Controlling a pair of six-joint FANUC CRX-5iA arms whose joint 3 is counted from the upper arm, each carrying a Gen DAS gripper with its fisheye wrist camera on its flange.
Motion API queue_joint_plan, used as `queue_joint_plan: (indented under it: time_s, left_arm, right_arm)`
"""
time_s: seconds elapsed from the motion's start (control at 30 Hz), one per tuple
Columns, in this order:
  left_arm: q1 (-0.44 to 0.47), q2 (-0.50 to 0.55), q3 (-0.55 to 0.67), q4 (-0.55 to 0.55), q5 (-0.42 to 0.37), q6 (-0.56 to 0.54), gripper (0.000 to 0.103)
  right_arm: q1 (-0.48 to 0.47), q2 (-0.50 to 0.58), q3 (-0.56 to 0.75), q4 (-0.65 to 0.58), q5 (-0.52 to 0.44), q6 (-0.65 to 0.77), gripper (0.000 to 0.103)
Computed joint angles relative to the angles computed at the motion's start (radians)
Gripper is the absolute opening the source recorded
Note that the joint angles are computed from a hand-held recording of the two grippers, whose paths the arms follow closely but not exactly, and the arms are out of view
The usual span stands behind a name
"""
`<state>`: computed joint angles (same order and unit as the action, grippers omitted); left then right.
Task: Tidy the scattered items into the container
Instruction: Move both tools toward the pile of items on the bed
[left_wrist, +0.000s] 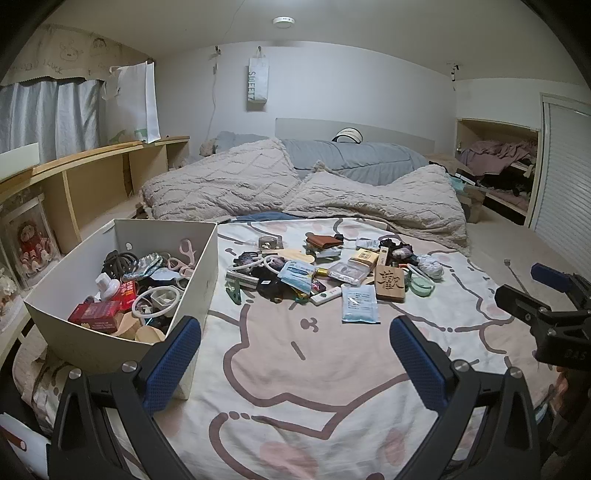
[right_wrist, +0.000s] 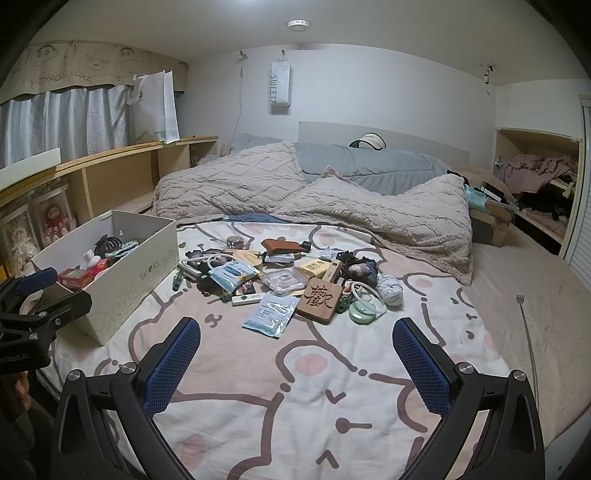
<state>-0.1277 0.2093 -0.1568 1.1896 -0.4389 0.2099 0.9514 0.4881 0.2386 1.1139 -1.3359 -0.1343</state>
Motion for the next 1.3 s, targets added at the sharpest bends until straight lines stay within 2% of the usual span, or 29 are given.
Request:
queue_joint_plan:
  time_s: [1.17, 1.3]
  left_arm:
    - [0.005, 0.001, 0.001, 0.01, -0.025, -0.018, 0.103]
    - [-0.001, 0.002, 0.011, -0.028, -0.028, 0.02, 0.103]
  right_arm:
    - [-0.001, 0.004, 0.007, -0.008, -0.003, 0.001, 0.103]
    - [-0.002, 0.006, 0.009, -0.013, 0.0, 0.001, 0.103]
